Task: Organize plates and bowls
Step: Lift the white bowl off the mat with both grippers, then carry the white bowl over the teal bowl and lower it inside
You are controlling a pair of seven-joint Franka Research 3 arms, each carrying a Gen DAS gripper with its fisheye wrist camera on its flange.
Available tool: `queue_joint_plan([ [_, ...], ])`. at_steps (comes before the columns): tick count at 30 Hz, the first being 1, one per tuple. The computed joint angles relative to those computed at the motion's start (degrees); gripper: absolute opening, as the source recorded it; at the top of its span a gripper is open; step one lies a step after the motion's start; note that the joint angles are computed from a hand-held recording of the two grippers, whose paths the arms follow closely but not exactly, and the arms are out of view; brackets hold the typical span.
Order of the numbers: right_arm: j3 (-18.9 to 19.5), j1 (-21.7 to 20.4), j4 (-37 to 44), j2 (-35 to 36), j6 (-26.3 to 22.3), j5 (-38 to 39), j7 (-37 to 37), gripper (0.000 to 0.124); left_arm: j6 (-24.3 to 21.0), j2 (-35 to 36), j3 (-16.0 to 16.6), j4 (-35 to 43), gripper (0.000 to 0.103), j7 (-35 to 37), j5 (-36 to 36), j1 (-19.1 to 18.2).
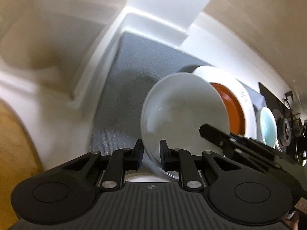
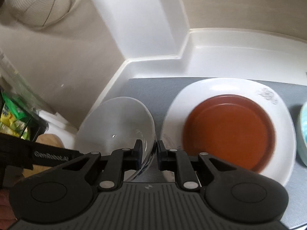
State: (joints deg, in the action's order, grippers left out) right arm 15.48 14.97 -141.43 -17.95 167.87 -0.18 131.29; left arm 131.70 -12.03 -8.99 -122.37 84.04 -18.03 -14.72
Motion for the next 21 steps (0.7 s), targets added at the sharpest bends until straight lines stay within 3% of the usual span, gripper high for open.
queue_joint_plan([
  [6,-0.8,-1.6,-6.6,-7.0,2.0,3.3,2.5,0.016,1.2,2.0,-1.3,3.5,0.019,0.5,-1.8,-1.8],
  [10,1.4,-5.6,-10.0,-11.6,1.0,3.6,5.5,0.016,1.7,5.3,-3.0,7.4,0.02,0.5,-1.9,-2.9],
  [21,4.3,-14.4,-18.2,-25.5,-1.9,2.8,12.5,0.016,-2.6,16.3,-7.6,21.4,0.019,2.6,-1.4,-5.1],
])
